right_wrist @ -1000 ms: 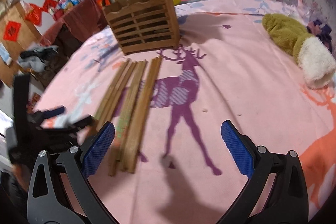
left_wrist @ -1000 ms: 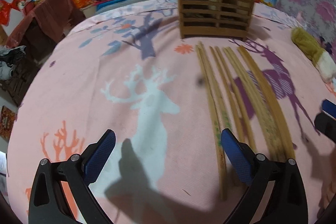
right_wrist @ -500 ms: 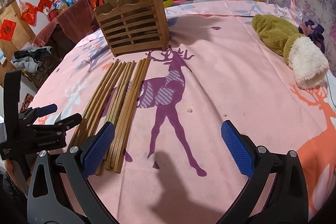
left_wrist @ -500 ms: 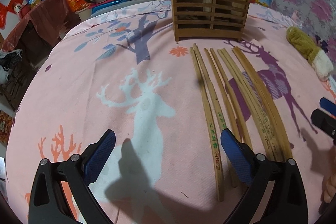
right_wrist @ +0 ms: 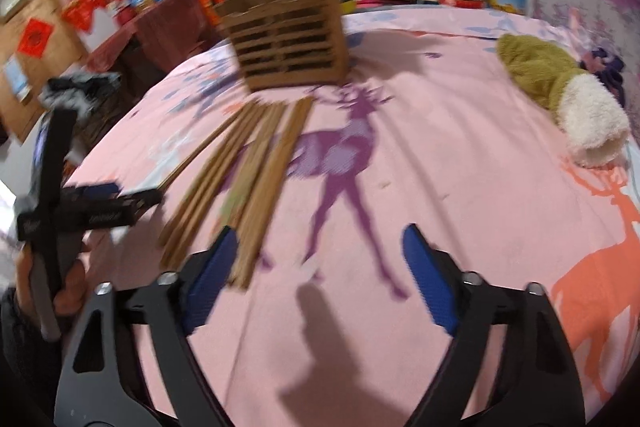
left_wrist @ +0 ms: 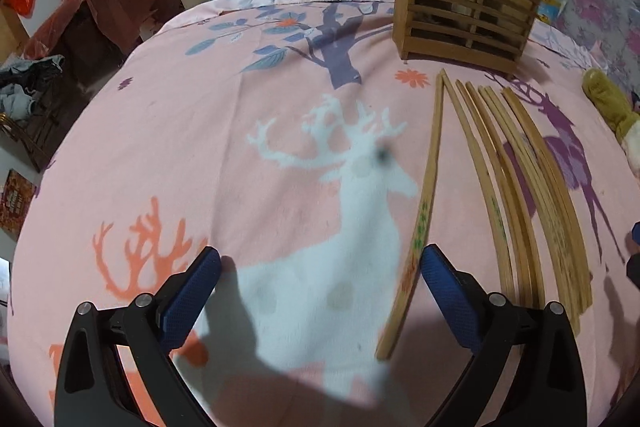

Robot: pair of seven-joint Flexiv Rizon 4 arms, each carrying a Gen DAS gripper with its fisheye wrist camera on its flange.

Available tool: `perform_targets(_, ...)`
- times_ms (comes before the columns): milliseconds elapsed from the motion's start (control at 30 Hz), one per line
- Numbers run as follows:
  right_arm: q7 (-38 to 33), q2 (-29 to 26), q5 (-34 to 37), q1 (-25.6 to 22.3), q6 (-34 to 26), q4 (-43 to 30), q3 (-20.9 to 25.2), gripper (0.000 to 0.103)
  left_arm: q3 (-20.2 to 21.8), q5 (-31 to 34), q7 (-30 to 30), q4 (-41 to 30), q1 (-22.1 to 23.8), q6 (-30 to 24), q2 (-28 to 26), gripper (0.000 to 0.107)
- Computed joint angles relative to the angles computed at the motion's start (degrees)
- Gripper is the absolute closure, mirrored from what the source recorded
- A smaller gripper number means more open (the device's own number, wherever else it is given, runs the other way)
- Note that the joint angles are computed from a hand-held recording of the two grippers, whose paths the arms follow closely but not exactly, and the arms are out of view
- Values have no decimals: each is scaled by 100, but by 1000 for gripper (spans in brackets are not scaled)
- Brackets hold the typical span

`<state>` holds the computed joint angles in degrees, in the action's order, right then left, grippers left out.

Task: Organize utensils
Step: 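Close the right tool on one bamboo chopstick while the left tool grasps another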

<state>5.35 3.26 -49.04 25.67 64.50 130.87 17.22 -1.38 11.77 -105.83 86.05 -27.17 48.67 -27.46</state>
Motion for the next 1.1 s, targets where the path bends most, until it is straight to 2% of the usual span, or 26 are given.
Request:
perform_targets(100,-451,-128,-1,105,71,-125,33,35,30,133,-17,61,-60,39,62,8)
perform_targets(167,-949,-277,298,236,-36,-266,72,39,34,171,-33,24,-73,15,41,8)
perform_targets(267,-1854,-546,980,533,-711,-614,164,41,-5,90,-38,41,-38,-2,47,8)
perform_targets(300,-1906,-552,1029,574,-795,-642,137,43,-22,46,-21,47,-15,-7,47,8)
perform_targets(400,-1414,-347,755,656,-1704,-620,82,43,-58,-81,25,70,47,7,37,8)
perform_targets(533,-1020,-51,717,378,-745,-201,16,52,-26,-38,0,68,12,5,42,8)
perform_targets(667,-1008,-64,570,305,-431,-163,53,66,-18,11,-5,132,-5,38,98,9)
perform_targets(800,-1165,-98,767,291,-322,-172,67,71,-143,-128,214,437,81,304,264,10)
perform_targets(1000,-1461,-281,961,386,-443,-307,78,71,-311,-329,779,723,128,665,371,44)
perform_targets(1033,-1545,-328,1042,422,-544,-359,87,71,-367,-414,924,772,157,745,376,54)
perform_targets(1067,-1524,-326,1000,429,-523,-349,71,76,-399,-478,1041,832,168,814,397,66)
perform_targets(1100,-1511,-317,999,426,-438,-318,59,83,-430,-529,1163,874,171,874,409,73)
